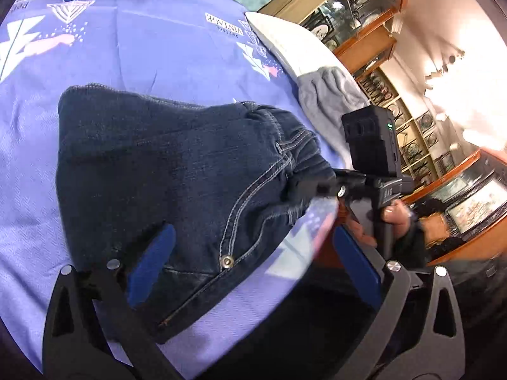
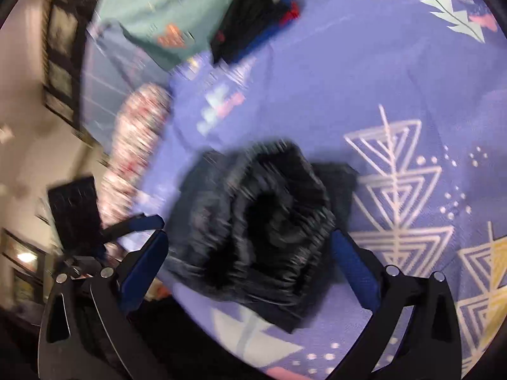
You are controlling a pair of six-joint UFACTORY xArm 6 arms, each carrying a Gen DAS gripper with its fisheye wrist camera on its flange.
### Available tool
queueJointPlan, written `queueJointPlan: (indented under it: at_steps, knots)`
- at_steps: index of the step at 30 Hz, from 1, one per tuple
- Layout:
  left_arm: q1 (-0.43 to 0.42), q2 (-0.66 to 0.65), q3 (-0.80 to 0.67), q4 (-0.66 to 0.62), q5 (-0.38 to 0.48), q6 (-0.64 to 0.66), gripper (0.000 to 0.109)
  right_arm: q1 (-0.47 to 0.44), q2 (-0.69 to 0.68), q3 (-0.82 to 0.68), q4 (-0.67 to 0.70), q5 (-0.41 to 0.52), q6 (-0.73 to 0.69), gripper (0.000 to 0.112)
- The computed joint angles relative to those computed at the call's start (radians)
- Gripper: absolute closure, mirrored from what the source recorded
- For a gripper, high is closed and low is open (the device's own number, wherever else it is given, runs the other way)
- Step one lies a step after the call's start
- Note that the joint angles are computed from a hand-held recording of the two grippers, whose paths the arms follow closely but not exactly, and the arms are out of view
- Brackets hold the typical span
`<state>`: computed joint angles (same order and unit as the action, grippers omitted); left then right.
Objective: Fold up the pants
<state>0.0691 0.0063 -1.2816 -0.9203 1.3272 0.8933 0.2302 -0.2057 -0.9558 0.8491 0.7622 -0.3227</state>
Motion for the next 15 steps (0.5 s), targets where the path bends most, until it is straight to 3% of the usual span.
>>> queueJointPlan:
  at_steps: [2,4,6,8,9,12,15]
  knots:
    - [-0.012,-0.033,0.032,0.010,-0.020,0.032,0.008,0.016,-0.024,0.034,-0.047,-0.023,0.026,0.011]
    - [0.013,-0.038,0.018,-0.013,0.023,0.024,0.008,0.027,-0.072,0.046,-0.160,-0.042,0.130,0.011]
    - [0.041,-0.061,0.022,-0.037,0.075,0.057,0.008,0.062,-0.156,0.076,-0.327,-0.169,0.193,0.011]
    - [0.064,-0.089,0.040,-0.039,0.113,0.114,0.008,0.088,-0.192,0.059,-0.328,-0.251,0.147,0.011]
    - [0.059,-0.096,0.054,-0.026,0.113,0.128,0.008,0.103,-0.182,0.009,-0.265,-0.243,0.088,0.011]
    - [0.057,-0.043,0.039,0.004,0.136,0.072,0.008,0.112,-0.035,-0.197,-0.004,-0.087,-0.123,0.011]
    - [0.085,-0.018,0.037,-0.046,0.173,0.079,0.008,0.089,0.231,-0.437,0.087,0.152,-0.065,0.011]
